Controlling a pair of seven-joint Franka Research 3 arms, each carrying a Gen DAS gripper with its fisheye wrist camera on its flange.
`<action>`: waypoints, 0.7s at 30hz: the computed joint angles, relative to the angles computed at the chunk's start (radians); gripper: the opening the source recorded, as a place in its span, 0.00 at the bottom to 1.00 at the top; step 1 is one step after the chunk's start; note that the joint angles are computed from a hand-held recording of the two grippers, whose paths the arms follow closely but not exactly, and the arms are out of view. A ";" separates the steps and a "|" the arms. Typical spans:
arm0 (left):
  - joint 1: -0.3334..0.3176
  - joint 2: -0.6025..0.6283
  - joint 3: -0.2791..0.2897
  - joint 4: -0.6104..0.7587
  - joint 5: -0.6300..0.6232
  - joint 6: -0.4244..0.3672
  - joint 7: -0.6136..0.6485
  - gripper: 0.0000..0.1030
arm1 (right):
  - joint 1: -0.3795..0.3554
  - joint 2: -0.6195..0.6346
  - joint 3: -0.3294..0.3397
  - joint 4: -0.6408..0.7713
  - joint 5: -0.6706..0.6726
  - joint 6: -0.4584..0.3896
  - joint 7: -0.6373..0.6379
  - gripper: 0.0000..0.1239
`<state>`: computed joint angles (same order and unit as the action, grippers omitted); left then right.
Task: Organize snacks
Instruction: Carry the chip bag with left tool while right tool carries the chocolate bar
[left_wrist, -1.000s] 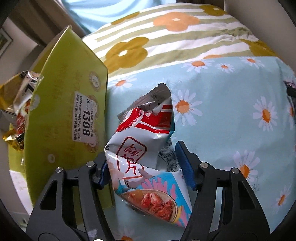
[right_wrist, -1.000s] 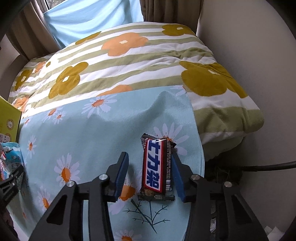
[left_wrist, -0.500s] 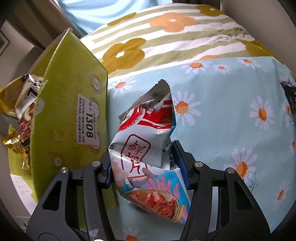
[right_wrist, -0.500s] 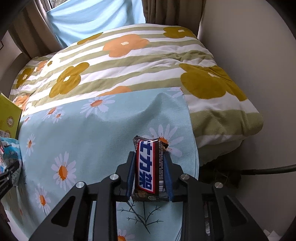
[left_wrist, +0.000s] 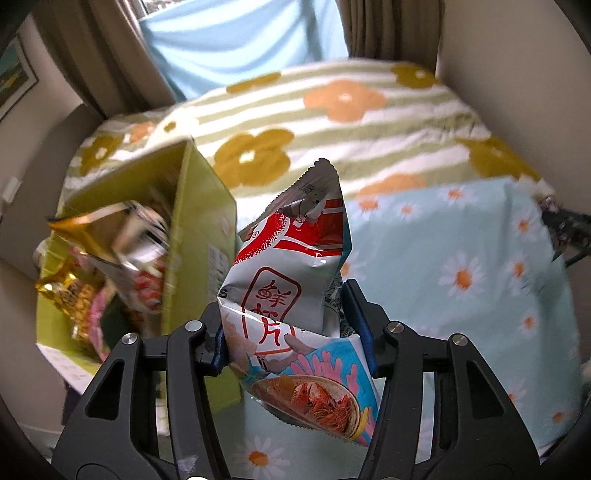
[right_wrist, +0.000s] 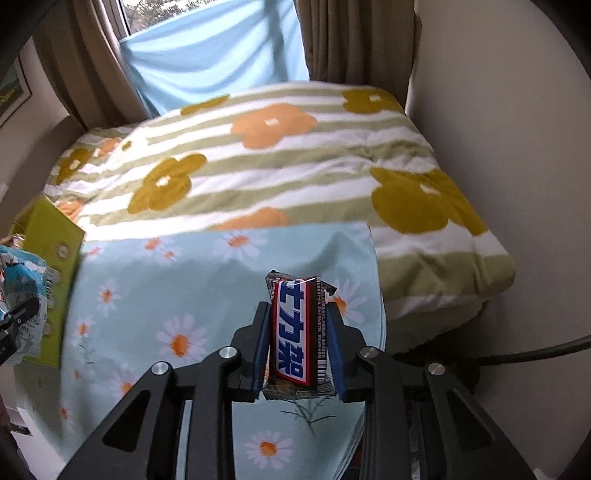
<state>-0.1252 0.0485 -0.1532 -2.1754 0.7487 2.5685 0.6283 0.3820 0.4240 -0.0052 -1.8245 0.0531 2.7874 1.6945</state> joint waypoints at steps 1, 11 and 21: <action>0.001 -0.022 0.001 -0.007 0.001 0.005 -0.002 0.48 | -0.004 -0.010 0.009 -0.001 0.009 0.003 -0.007 0.21; 0.080 -0.280 0.011 -0.132 -0.037 0.160 0.031 0.48 | 0.069 -0.091 0.032 0.023 -0.011 0.057 0.030 0.21; 0.135 -0.473 0.182 -0.313 -0.256 0.356 0.393 0.48 | 0.282 -0.069 -0.012 0.138 -0.199 0.082 0.294 0.21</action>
<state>0.0102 -0.4244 0.0288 -2.4886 0.4928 2.9246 1.0218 0.6638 0.3549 -0.0177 -1.6870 -0.1459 2.8691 1.9888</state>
